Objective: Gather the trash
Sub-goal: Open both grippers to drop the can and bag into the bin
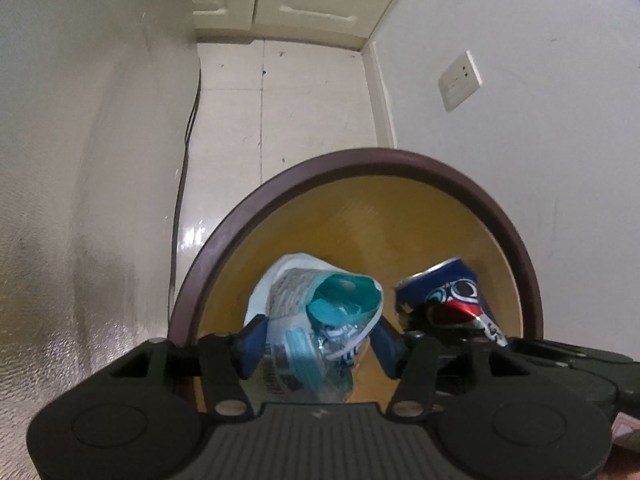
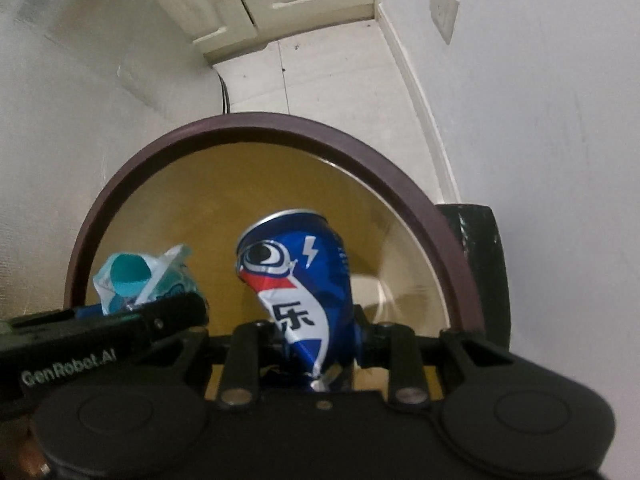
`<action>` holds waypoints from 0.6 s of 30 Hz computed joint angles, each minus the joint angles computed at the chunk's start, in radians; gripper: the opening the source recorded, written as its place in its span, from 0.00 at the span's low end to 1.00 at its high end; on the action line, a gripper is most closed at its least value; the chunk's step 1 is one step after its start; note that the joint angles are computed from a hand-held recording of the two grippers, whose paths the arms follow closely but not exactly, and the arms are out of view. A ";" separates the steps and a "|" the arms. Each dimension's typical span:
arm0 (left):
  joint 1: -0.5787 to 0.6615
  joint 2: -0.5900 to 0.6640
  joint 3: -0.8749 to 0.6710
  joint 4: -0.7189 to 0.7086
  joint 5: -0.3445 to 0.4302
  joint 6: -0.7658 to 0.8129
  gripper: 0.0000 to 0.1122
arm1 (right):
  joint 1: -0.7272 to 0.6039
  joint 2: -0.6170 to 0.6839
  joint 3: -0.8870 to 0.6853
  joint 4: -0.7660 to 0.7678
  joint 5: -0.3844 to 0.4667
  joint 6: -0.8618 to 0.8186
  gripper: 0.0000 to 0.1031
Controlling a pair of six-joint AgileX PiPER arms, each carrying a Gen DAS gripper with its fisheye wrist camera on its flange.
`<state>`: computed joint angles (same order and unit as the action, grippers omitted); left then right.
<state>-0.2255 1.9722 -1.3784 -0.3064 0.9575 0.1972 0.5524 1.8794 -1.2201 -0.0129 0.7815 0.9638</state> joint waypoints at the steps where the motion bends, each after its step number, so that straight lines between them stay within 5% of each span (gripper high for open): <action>1: 0.002 0.003 -0.006 0.005 0.008 -0.007 0.55 | 0.002 0.001 -0.009 0.003 0.015 -0.005 0.28; 3: 0.003 0.004 -0.016 0.025 0.035 -0.036 0.62 | -0.008 0.000 -0.018 0.028 0.031 -0.026 0.32; 7: 0.021 -0.004 -0.027 0.021 0.085 -0.039 0.67 | 0.000 -0.017 -0.030 0.001 0.090 0.008 0.55; 18: 0.035 -0.107 -0.002 0.050 0.158 -0.002 0.80 | 0.013 -0.131 0.023 0.034 0.128 -0.004 0.63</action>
